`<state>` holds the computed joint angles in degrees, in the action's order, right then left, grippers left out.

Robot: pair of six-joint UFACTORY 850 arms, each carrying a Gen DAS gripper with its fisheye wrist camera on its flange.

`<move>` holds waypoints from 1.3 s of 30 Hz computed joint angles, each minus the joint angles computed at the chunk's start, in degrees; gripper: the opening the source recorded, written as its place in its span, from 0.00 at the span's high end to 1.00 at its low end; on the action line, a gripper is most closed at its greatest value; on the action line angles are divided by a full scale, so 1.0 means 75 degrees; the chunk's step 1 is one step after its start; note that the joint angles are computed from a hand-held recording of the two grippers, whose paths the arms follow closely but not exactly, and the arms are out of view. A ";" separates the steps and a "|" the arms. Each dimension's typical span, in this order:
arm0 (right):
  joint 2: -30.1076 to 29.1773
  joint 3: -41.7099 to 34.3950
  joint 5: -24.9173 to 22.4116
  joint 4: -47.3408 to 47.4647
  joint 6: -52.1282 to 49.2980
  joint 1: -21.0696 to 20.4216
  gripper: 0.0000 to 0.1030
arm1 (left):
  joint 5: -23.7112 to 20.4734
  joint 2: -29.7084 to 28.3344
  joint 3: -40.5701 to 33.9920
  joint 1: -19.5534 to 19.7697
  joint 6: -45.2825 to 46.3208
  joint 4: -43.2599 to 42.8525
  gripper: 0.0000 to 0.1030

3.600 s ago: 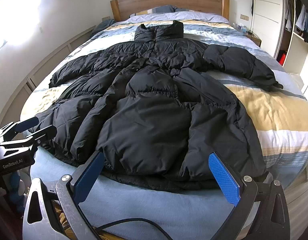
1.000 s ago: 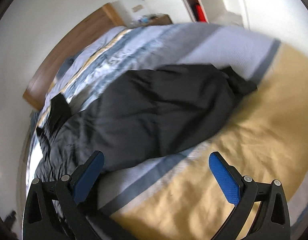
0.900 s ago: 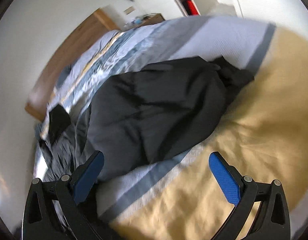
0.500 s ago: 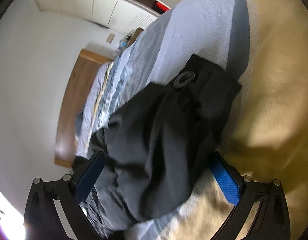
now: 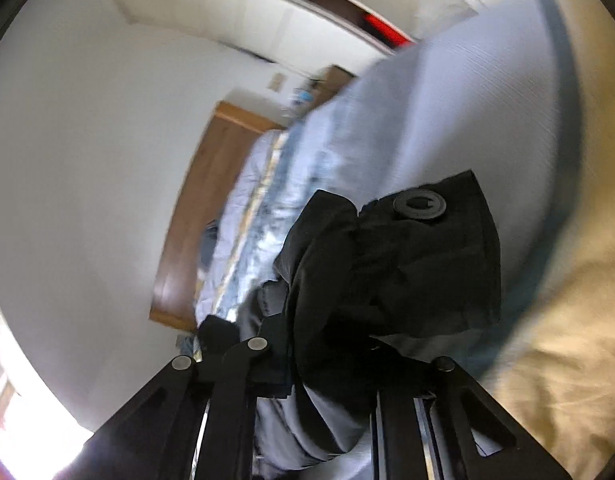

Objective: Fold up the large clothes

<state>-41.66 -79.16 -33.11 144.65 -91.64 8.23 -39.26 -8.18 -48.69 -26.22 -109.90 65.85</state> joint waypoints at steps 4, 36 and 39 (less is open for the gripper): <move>0.0285 -0.0224 -0.0100 -0.0303 -0.0324 0.0200 0.88 | -0.0184 0.0435 0.0299 -0.0130 -0.0410 0.0174 0.14; 0.0018 -0.1789 0.1486 -1.0330 0.4220 0.3471 0.85 | -0.1184 0.2904 0.2562 -0.1029 -0.1507 -0.0432 0.14; -0.0153 -0.1875 0.1534 -1.1756 0.5323 0.3657 0.84 | -0.1205 0.2970 0.2638 -0.1052 -0.1579 -0.0452 0.14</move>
